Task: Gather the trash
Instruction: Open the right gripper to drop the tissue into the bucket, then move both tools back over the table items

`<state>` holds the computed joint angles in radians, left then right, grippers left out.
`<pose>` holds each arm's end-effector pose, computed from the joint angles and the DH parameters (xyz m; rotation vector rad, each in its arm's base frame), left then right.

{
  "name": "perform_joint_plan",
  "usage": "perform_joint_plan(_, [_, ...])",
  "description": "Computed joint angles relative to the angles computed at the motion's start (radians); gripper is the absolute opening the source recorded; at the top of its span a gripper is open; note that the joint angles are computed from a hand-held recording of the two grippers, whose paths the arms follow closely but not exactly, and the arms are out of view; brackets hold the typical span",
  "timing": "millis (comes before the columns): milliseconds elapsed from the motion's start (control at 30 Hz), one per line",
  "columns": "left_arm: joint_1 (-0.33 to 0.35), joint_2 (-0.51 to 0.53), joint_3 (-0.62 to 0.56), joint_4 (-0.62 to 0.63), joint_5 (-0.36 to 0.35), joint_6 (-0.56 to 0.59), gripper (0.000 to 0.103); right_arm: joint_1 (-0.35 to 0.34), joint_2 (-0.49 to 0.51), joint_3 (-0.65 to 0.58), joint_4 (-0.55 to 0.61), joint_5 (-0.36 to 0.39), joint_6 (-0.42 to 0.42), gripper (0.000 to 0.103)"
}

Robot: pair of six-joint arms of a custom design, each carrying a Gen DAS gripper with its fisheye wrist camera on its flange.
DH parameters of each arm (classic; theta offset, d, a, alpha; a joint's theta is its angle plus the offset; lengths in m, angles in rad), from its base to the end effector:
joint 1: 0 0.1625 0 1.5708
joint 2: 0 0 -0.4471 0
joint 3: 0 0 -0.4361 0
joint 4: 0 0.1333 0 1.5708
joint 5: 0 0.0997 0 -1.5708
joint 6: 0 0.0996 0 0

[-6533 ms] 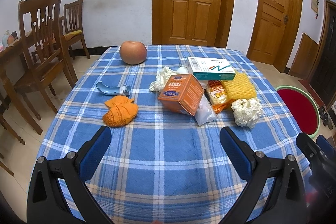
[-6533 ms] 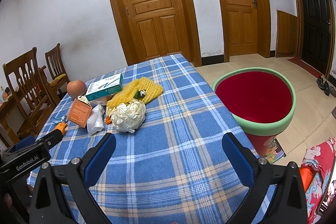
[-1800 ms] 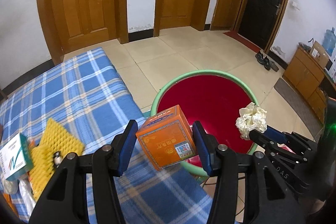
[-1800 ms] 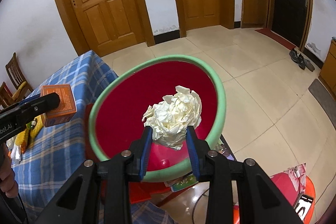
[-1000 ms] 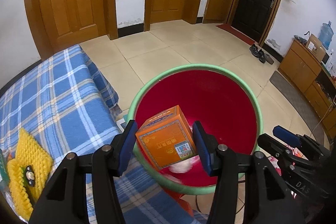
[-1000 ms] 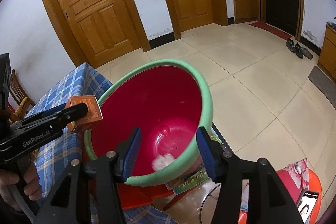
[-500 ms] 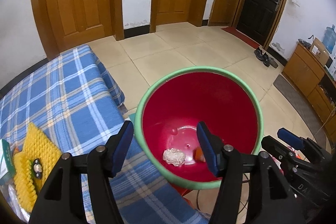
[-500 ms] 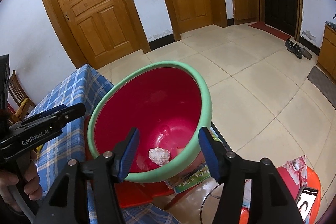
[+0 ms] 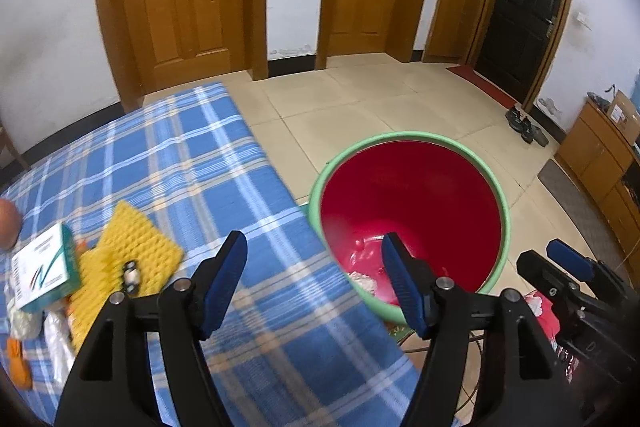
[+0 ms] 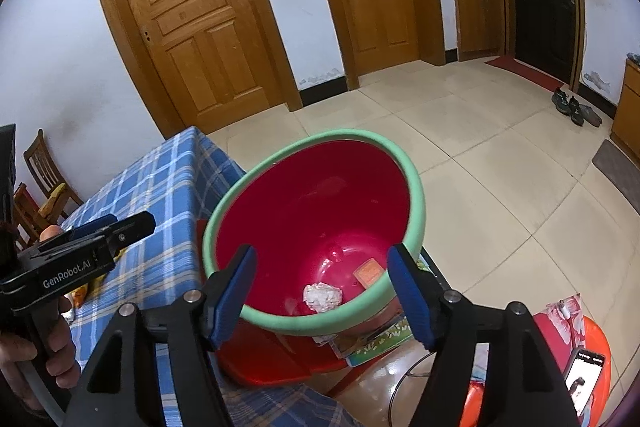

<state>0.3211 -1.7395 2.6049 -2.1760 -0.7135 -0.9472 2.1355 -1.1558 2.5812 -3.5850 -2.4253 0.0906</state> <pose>-0.2067 -0.2886 0.1826 0.5041 2.3537 -0.8348 0.2432 -0.2752 0.1411 0.2338 -2.3333 1.0073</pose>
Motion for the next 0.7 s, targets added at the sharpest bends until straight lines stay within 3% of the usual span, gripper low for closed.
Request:
perform_joint_plan(333, [-0.084,-0.218,0.006,0.343,0.023,-0.204,0.07,0.079,0.023,-0.024,0.048,0.013,0.034,0.073])
perform_joint_plan(700, [-0.2,-0.45,-0.033,0.842,0.015,-0.526,0.07,0.151,0.094,-0.082,0.107,0.055,0.058,0.074])
